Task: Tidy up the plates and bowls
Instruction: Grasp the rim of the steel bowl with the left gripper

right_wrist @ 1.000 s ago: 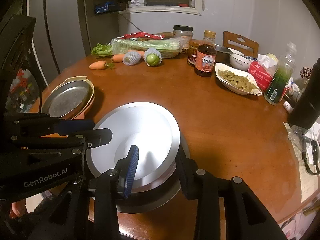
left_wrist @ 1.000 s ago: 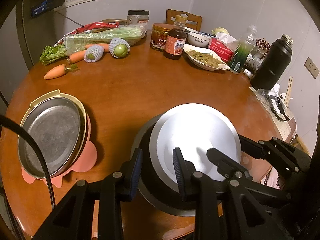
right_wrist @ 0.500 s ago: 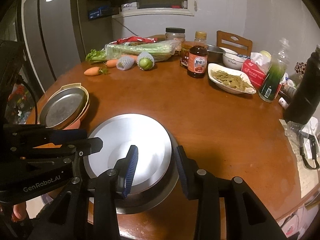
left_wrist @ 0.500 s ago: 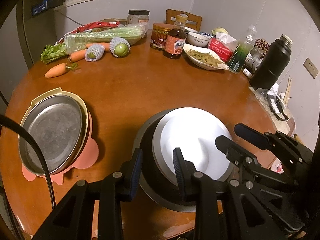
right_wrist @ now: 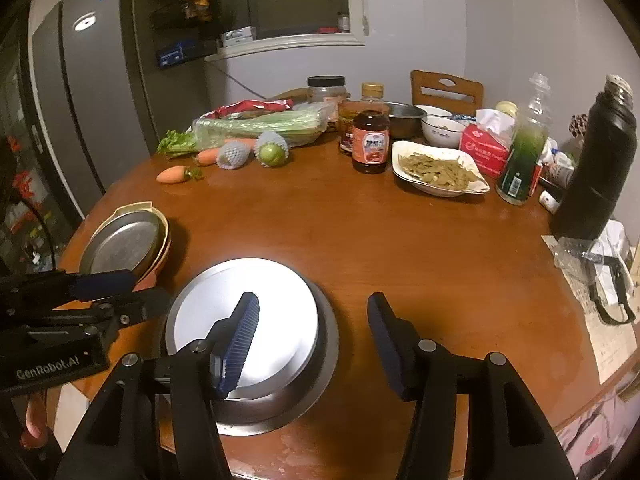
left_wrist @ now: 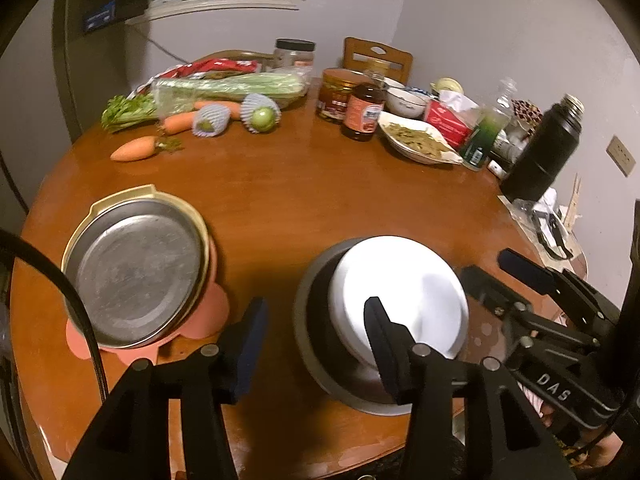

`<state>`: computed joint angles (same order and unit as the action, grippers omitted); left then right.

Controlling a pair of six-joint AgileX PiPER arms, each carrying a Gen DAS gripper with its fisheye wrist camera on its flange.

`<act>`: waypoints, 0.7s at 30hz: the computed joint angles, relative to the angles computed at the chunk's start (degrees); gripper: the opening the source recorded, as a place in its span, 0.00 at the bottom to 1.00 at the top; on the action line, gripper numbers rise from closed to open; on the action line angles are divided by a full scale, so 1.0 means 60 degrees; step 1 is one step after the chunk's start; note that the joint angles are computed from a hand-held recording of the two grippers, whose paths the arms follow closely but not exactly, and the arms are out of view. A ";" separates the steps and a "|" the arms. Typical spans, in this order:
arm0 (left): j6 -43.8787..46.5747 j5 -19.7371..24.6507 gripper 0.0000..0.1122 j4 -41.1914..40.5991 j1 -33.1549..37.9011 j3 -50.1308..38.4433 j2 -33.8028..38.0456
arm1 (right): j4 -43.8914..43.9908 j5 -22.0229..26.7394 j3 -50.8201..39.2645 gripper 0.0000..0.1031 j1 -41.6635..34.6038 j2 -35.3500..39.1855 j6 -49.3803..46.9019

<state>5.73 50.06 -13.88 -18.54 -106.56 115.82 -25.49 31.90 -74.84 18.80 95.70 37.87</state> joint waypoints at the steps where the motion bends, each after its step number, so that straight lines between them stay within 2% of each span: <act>1: -0.0011 0.0000 0.46 -0.0001 0.0040 0.0010 -0.0001 | 0.0016 0.0006 0.0011 0.57 -0.0034 -0.0013 0.0017; 7: 0.0327 -0.0067 0.57 -0.0544 0.0222 0.0218 -0.0056 | 0.0310 -0.0315 0.0290 0.59 -0.0218 -0.0198 -0.0100; 11: 0.0470 0.0206 0.58 -0.0847 0.0232 -0.0038 0.0224 | 0.1775 -0.0641 0.0431 0.60 -0.0604 -0.0199 -0.1184; 16: 0.0272 0.0667 0.58 -0.0783 0.0119 -0.0529 0.0756 | 0.3502 -0.0531 0.0345 0.60 -0.1029 0.0126 -0.2424; 21: 0.0064 0.0983 0.58 -0.0785 0.0097 -0.0894 0.1169 | 0.4404 -0.0349 0.0253 0.60 -0.1232 0.0464 -0.3192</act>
